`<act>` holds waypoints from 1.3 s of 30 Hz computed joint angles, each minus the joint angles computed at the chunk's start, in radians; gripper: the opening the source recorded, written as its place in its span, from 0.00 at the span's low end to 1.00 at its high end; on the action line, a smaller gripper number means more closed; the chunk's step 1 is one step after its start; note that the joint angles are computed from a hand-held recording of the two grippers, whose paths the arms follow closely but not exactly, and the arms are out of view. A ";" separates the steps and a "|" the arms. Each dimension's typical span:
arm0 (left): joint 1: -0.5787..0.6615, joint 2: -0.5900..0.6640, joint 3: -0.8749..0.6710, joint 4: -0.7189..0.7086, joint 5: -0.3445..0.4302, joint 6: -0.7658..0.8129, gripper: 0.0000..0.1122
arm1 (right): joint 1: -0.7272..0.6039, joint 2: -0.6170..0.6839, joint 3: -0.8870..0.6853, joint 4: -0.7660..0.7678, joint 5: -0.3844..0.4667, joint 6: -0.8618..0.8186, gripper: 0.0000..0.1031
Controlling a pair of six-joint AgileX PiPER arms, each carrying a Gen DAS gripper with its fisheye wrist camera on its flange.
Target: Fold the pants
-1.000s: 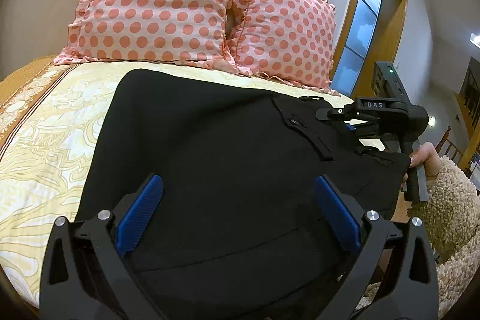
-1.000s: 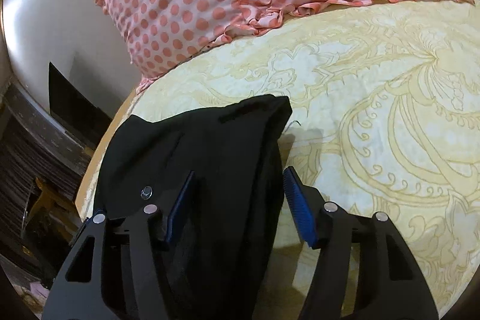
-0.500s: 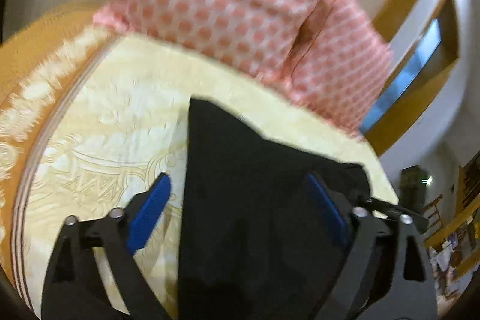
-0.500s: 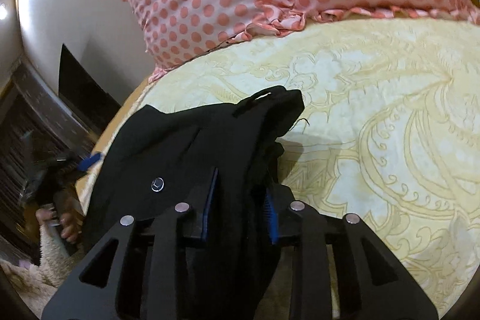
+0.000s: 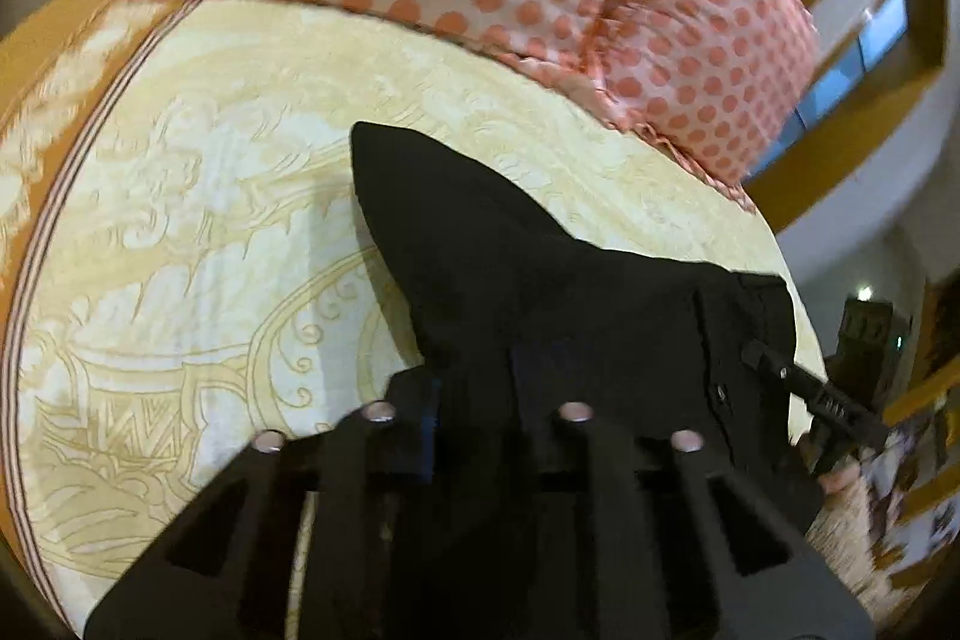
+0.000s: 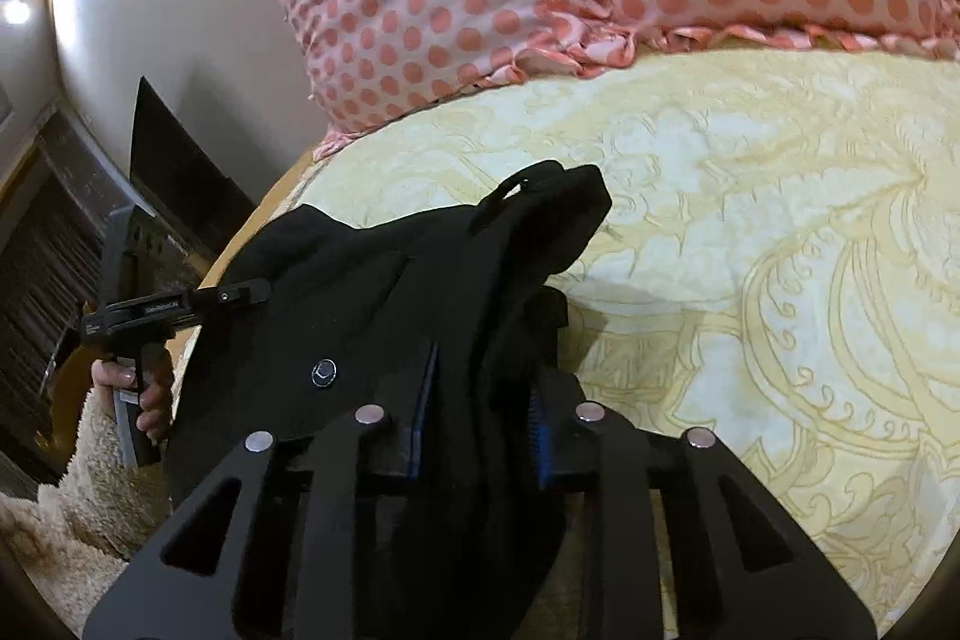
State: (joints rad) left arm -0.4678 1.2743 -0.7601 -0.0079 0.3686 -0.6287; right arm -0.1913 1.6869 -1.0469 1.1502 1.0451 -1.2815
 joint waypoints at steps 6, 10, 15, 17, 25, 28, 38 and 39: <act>-0.046 -0.002 -0.049 0.174 0.036 -0.157 0.10 | -0.001 -0.012 -0.038 0.001 0.027 0.029 0.22; -0.046 0.050 -0.173 0.254 0.105 -0.168 0.10 | 0.039 -0.016 -0.146 -0.043 0.006 0.080 0.21; 0.021 0.184 -0.365 0.289 0.130 -0.119 0.10 | 0.105 0.074 -0.342 -0.065 -0.090 0.162 0.20; 0.058 0.240 -0.432 0.286 0.115 -0.095 0.10 | 0.124 0.129 -0.428 -0.039 -0.145 0.168 0.20; 0.148 0.537 -0.682 0.179 0.177 0.019 0.13 | 0.208 0.414 -0.793 -0.340 -0.179 0.526 0.21; 0.159 0.567 -0.663 0.178 0.145 -0.011 0.22 | 0.209 0.480 -0.859 -0.394 -0.147 0.633 0.24; -0.017 0.392 -0.488 0.824 0.235 -0.633 0.70 | 0.220 0.220 -0.502 -0.499 -0.489 0.712 0.59; -0.043 0.344 -0.437 0.853 0.196 -0.661 0.73 | 0.215 0.177 -0.437 -0.412 -0.521 0.612 0.59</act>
